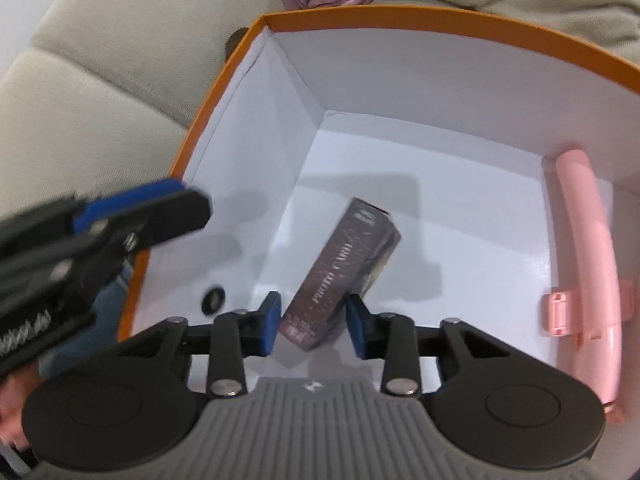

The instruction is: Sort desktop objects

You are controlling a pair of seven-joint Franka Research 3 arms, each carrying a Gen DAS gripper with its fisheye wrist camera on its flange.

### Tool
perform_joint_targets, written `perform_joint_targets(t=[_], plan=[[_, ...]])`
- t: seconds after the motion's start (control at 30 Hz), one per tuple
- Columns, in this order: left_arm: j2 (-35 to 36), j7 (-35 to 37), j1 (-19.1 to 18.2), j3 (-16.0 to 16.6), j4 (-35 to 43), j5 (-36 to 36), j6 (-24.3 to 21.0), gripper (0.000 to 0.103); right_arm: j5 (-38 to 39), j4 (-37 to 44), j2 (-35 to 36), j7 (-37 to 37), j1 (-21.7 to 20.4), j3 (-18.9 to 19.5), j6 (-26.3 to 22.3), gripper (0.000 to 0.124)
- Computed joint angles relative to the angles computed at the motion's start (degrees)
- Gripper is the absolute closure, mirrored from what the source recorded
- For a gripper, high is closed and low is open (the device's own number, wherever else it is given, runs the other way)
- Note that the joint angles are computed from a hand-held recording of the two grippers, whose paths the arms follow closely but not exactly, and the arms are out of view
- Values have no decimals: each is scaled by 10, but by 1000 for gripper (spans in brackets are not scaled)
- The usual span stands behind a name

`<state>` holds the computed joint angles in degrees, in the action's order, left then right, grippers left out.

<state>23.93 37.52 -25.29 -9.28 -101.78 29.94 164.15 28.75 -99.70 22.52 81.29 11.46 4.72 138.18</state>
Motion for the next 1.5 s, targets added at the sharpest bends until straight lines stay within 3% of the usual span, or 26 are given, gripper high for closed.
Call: perform_joint_targets(t=[0.17,0.4,0.73,0.83,0.87,0.93,1.0,1.1,1.2,1.33,1.5], plan=[[-16,-39,-3,17,-23,4,31,83,-2,44,36,19,3,-1,33,95],[-20,-88,5,26,-26,15,20,83,2,84,80,62,10,7,105,95],[-14,-96,14,16,-22,16,4,83,40,130,121,37,-14,40,105,90],[-14,-104,11,19,-22,21,7,83,58,111,107,32,-19,42,112,73],[-14,-106,11,20,-22,23,9,83,64,105,103,29,-20,42,116,74],[-15,-114,8,22,-23,28,11,83,72,92,92,28,-21,42,121,82],[-17,-119,7,23,-25,32,14,83,86,84,86,26,-26,45,119,111],[-15,-110,14,15,-24,24,12,83,107,76,85,23,-29,50,132,118],[-12,-87,24,2,-23,7,13,83,127,94,98,11,-34,59,122,118],[-11,-86,17,9,-20,7,10,83,123,100,102,9,-27,55,126,118],[-18,-115,-16,34,-10,60,2,83,140,47,50,-18,-39,56,130,118]])
